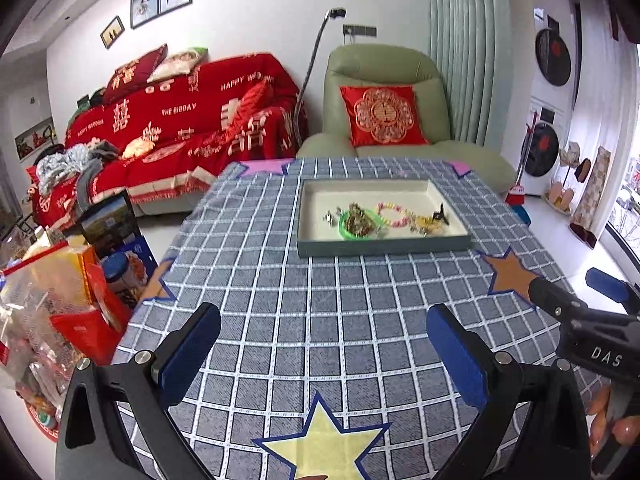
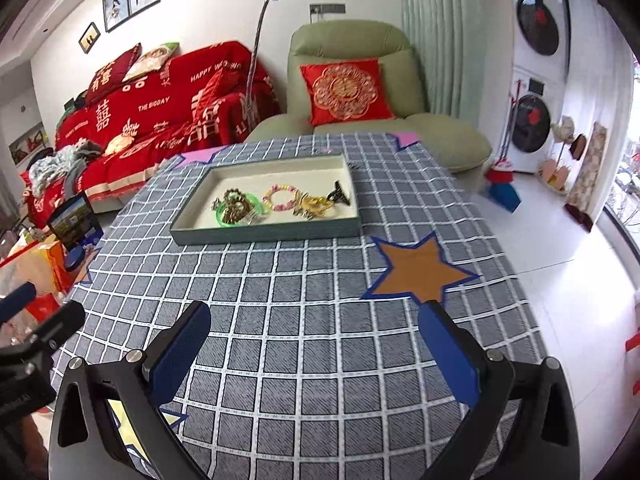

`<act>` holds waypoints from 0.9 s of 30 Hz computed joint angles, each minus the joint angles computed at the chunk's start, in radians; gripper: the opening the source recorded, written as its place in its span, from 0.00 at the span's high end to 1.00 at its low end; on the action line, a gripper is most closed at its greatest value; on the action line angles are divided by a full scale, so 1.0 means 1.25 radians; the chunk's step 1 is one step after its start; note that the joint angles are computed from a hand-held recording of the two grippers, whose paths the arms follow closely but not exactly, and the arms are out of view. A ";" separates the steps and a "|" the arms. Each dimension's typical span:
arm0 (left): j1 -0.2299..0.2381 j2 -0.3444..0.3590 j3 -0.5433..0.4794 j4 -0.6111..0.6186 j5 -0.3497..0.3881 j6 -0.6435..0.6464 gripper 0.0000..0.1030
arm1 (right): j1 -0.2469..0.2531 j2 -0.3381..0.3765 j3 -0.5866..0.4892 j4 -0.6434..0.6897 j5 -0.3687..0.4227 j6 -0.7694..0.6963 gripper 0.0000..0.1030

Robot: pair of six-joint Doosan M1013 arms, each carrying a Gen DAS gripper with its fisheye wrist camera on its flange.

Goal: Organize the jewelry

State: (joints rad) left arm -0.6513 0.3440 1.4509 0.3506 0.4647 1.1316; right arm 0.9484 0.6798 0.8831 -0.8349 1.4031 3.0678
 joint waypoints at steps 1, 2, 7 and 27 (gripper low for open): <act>-0.001 -0.004 0.002 0.006 -0.004 -0.006 0.00 | 0.005 0.002 -0.008 -0.011 0.013 -0.003 0.00; -0.002 -0.009 0.005 0.012 -0.010 -0.012 0.00 | 0.009 0.005 -0.015 -0.021 0.024 -0.008 0.00; -0.005 -0.029 0.019 0.055 -0.030 -0.058 0.00 | 0.027 0.020 -0.063 -0.071 0.083 -0.047 0.00; -0.016 -0.057 0.039 0.110 -0.040 -0.106 0.00 | 0.050 0.028 -0.113 -0.132 0.129 -0.057 0.00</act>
